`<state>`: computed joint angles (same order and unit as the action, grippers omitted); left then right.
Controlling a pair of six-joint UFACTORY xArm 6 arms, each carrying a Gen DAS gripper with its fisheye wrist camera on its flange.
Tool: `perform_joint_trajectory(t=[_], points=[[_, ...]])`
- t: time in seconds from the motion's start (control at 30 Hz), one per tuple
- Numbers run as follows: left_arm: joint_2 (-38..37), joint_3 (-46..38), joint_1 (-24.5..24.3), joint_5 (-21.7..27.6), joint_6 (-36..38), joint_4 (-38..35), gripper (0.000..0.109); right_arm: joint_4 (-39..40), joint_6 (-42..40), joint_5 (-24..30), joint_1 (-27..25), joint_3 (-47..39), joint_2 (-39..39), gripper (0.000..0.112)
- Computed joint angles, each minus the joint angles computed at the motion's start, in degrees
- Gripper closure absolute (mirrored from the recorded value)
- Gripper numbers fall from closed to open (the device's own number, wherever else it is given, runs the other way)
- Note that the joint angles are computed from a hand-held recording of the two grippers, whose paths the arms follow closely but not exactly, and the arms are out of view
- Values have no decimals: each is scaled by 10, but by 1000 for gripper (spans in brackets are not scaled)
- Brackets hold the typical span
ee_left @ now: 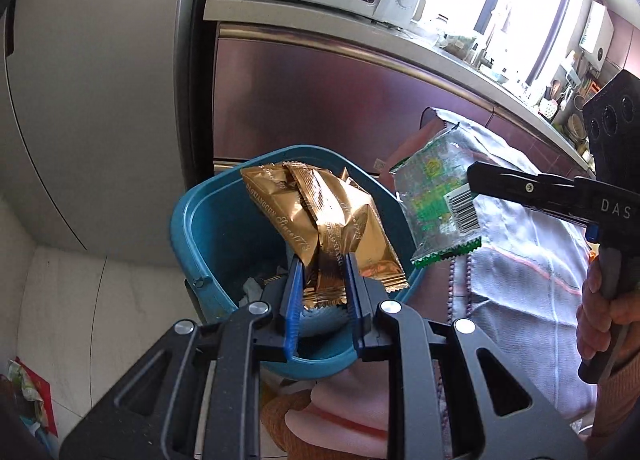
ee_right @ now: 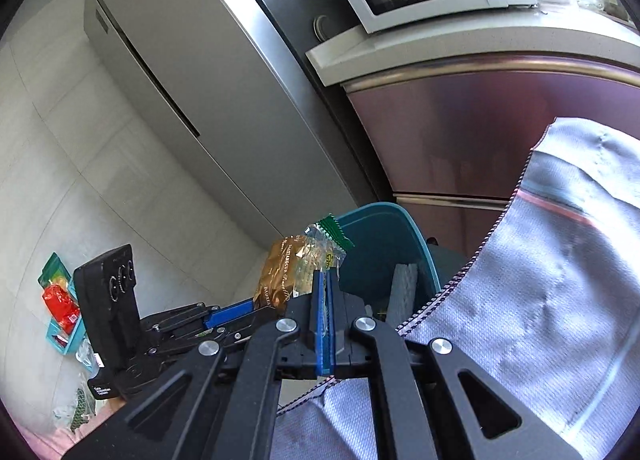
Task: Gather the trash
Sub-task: 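Carry both wrappers to the teal bin and open both tools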
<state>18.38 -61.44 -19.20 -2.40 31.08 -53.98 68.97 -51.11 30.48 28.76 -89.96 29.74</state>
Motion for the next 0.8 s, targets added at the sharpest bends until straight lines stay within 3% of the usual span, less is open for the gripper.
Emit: perform_joint_trajectory(t=[0.2,0.33,0.43,0.67,0.8], points=[[26,-12,16,8,-117,123,88,-55,58,2,4,-40,40,111],[42,-22,23,14,-174,182,88,-88,93,7,7,-71,66,111],[49,-26,26,16,-176,186,87,-111,113,10,8,-87,81,111],[77,-43,40,23,-303,322,82,-148,168,24,4,-118,108,107],[93,-59,42,31,-319,331,82,-137,158,14,2,-100,98,107]])
